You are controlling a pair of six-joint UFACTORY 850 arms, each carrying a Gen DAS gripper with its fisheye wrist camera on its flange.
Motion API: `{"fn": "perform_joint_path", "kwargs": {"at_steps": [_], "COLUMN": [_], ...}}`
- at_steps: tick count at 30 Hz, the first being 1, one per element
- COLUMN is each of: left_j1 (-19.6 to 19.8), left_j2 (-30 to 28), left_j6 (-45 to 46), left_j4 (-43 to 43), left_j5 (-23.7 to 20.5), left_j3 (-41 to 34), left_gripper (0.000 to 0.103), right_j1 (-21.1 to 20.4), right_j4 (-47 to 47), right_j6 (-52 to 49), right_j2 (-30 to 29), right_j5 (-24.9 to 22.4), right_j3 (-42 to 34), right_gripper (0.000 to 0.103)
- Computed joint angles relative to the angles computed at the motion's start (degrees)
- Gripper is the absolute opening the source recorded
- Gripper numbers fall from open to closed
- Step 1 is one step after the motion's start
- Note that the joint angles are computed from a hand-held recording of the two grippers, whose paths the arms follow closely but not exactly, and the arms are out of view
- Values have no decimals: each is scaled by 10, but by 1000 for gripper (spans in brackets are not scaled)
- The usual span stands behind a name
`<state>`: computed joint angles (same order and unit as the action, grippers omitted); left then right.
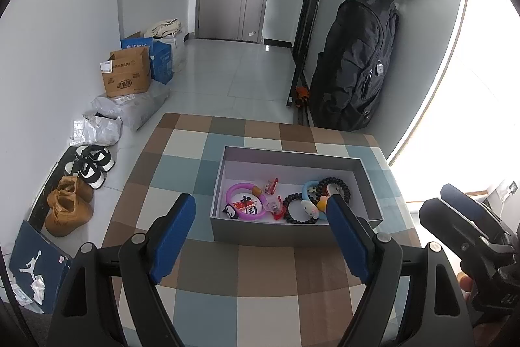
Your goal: Organize jewelry
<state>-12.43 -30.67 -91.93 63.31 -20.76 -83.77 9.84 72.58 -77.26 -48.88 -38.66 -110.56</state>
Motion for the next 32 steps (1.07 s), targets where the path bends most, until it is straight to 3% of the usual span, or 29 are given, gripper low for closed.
{"fn": "perform_joint_path", "kwargs": {"at_steps": [32], "left_j1": [-4], "left_j2": [5], "left_j6": [-18], "left_j4": [42], "left_j5": [12], "left_j3": [9], "left_gripper": [79], "right_j1": [1], "right_j4": [-25], "right_j6": [23], "right_j2": [-8], "right_j5": [2], "right_j3": [-14], "right_gripper": [103]}}
